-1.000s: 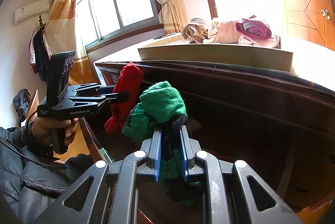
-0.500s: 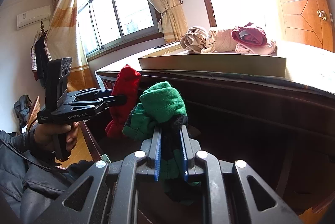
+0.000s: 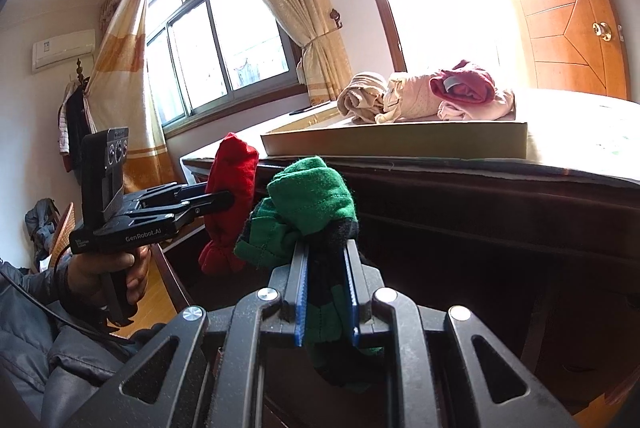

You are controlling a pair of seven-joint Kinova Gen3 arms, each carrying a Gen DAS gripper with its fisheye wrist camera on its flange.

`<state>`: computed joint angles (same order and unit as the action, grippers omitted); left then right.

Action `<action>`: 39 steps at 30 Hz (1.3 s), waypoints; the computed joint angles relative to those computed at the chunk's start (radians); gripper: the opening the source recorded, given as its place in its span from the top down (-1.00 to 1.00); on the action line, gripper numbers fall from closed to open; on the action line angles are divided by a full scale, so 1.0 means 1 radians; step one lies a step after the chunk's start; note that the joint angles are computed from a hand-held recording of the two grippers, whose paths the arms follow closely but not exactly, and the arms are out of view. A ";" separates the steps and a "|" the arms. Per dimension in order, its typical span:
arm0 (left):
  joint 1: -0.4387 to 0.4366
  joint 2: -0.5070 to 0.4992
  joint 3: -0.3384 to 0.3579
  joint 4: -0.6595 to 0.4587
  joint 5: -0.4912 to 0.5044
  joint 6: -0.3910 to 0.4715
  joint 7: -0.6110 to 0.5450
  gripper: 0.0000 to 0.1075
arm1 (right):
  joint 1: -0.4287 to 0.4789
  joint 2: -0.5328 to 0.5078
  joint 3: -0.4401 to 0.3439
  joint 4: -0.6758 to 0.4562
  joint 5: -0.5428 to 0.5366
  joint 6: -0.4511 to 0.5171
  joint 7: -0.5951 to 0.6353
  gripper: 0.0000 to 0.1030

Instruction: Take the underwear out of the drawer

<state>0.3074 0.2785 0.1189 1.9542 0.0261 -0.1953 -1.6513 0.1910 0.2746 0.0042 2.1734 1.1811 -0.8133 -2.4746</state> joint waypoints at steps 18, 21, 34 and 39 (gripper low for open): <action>0.027 -0.012 -0.014 0.048 0.037 -0.108 -0.042 0.25 | 0.021 0.009 -0.006 0.043 -0.092 -0.083 0.057 0.66; 0.037 -0.012 -0.019 0.055 0.049 -0.127 -0.057 0.26 | 0.023 0.011 -0.007 0.046 -0.095 -0.097 0.056 0.66; 0.043 -0.022 -0.011 0.090 0.071 -0.210 -0.081 0.26 | 0.034 0.001 -0.003 0.076 -0.132 -0.163 0.070 0.66; 0.049 -0.028 -0.011 0.103 0.089 -0.241 -0.099 0.26 | 0.042 -0.005 0.001 0.088 -0.138 -0.200 0.067 0.66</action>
<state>0.3568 0.2502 0.1079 2.0576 0.1149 -0.4365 -1.7504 0.2334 0.2692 0.0050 2.2616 1.0434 -1.0134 -2.4077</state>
